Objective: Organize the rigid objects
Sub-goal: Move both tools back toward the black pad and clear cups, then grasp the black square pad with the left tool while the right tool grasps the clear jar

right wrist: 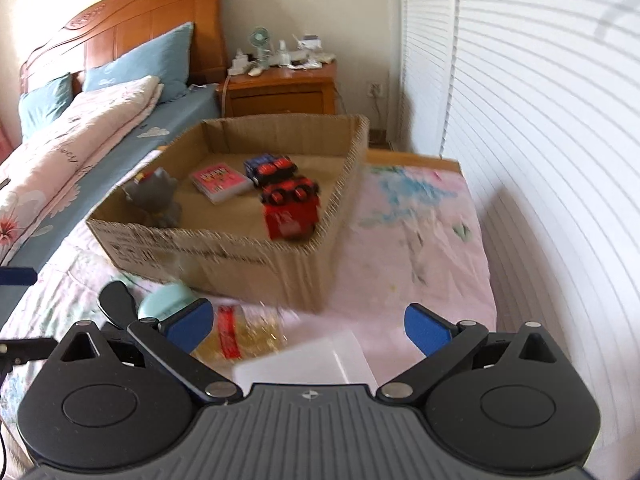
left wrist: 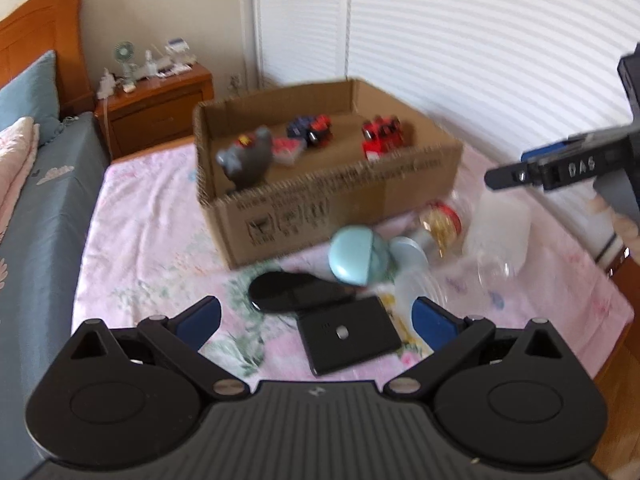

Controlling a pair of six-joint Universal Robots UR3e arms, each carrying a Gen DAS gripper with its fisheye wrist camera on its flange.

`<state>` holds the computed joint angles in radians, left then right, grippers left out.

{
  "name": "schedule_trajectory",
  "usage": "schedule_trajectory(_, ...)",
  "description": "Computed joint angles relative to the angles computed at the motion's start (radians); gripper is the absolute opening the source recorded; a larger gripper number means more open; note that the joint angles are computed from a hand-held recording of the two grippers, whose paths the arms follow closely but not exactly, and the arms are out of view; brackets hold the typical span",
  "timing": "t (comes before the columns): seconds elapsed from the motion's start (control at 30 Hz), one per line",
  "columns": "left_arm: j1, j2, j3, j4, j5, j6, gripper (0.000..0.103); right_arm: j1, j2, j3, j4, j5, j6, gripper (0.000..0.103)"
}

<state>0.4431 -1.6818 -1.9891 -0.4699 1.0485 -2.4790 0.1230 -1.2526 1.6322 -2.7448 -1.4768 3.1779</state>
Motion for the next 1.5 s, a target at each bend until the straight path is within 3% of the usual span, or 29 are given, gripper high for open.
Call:
schedule_trajectory(0.2,-0.039,-0.038,0.006,-0.051,0.031,0.058,0.101,-0.022,-0.099,0.202,-0.114,-0.001,0.022,0.103)
schedule_trajectory(0.47,-0.073,-0.138,0.041,-0.027,0.075,0.025,0.101,0.016,-0.155,0.367,-0.172,-0.077,-0.009,0.103)
schedule_trajectory(0.7,-0.080,-0.189,0.046,0.046,0.098,-0.017,0.102,0.090,-0.085,0.359,-0.193,-0.144,0.017,0.103)
schedule_trajectory(0.87,-0.021,-0.162,0.018,0.023,0.064,0.052,0.102,0.168,-0.036,0.331,-0.207,-0.259,0.001,0.103)
schedule_trajectory(1.07,0.025,-0.159,0.008,0.020,0.053,0.074,0.102,0.146,-0.056,0.373,-0.238,-0.213,0.009,0.103)
schedule_trajectory(1.3,-0.033,-0.203,0.040,0.070,0.075,0.000,0.102,0.144,-0.056,0.377,-0.243,-0.201,0.008,0.103)
schedule_trajectory(1.4,-0.045,-0.212,0.043,0.086,0.074,-0.016,0.098,0.143,-0.056,0.384,-0.256,-0.198,0.007,0.103)
schedule_trajectory(1.5,-0.039,-0.201,0.033,0.099,0.059,-0.021,0.080,0.141,-0.055,0.391,-0.266,-0.194,0.006,0.103)
